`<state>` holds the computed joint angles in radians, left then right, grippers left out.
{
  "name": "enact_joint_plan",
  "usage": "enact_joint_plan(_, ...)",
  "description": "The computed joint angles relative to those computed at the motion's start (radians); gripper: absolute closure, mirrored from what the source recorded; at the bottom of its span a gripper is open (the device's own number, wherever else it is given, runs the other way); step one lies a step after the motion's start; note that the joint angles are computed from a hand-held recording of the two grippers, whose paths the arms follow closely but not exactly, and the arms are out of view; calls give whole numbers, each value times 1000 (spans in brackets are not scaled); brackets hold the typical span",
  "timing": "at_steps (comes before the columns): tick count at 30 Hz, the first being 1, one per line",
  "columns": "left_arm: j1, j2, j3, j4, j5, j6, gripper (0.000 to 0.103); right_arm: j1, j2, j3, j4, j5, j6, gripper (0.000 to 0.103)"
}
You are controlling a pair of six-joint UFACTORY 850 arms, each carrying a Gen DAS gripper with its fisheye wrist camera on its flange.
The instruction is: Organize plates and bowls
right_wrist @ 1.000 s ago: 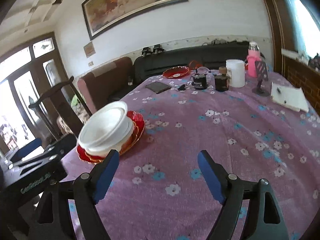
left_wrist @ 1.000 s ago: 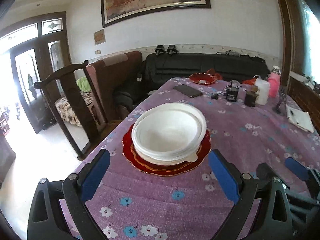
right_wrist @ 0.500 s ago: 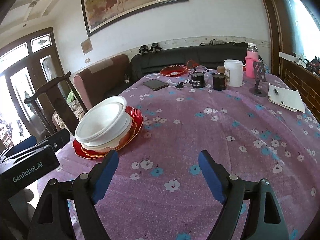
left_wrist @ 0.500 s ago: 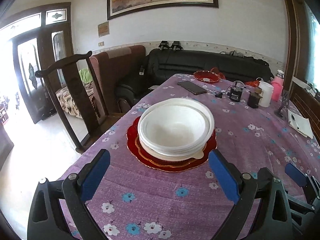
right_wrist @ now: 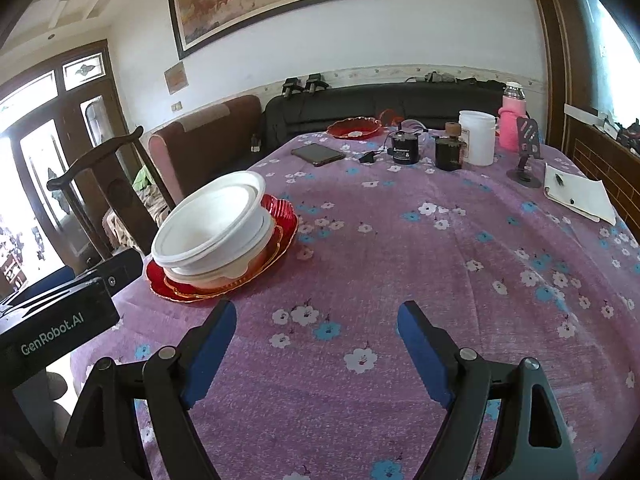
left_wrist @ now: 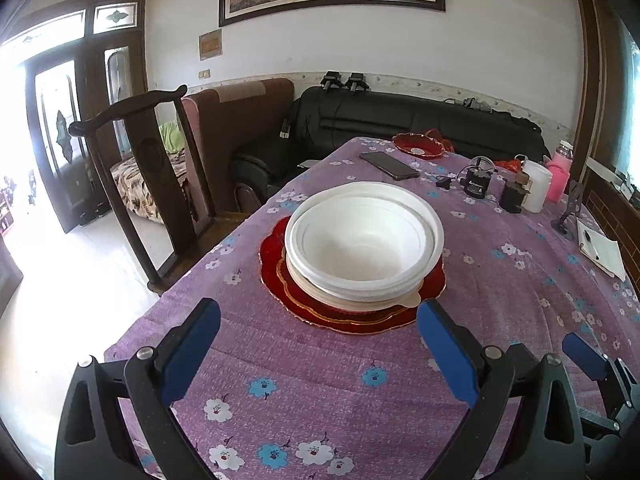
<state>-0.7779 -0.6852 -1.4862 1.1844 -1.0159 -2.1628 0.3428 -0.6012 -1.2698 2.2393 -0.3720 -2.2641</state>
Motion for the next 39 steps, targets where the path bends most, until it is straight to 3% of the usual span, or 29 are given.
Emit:
enact_joint_plan(32, 9, -39, -43, -44, 24, 47, 4, 9, -44, -26, -59, 40, 67, 15)
enact_joint_plan(39, -3, -18, -8, 23, -15, -26, 4, 17, -35, -21, -26, 44, 11, 15)
